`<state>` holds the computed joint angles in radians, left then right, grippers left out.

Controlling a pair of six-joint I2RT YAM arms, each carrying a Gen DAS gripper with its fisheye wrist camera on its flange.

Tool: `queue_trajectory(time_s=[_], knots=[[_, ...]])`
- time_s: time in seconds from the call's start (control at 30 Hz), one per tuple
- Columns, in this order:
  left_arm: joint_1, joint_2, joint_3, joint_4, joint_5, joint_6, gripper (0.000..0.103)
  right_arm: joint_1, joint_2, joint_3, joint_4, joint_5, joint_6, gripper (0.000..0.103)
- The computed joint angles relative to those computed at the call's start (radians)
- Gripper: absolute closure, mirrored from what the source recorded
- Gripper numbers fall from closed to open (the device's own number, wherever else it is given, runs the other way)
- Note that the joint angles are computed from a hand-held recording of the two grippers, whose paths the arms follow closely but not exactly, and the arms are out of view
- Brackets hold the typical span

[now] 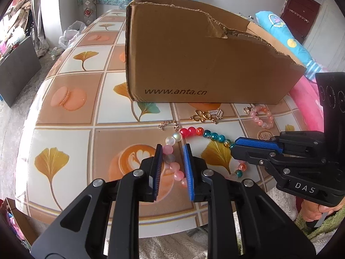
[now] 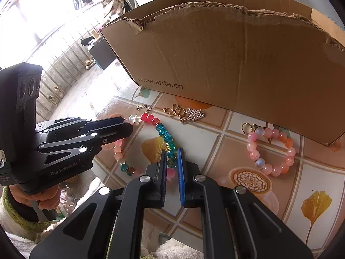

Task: Organize jewelry
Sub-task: 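Lift the beaded strand with the right tool and carry it over the box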

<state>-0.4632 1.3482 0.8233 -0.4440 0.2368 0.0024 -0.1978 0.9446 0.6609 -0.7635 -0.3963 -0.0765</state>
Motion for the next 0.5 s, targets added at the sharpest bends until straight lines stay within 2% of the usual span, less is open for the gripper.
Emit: queue_trajectory(time_s=[0.27, 0.5], knots=[[-0.052, 0.014, 0.013, 0.005, -0.081, 0.024, 0.079, 0.015, -0.002, -0.002, 0.015, 0.012, 0.015, 0.093], [-0.121, 0.005, -0.004, 0.031, -0.218, 0.026, 0.092, 0.071, -0.010, -0.008, 0.036, 0.065, 0.047, 0.093]])
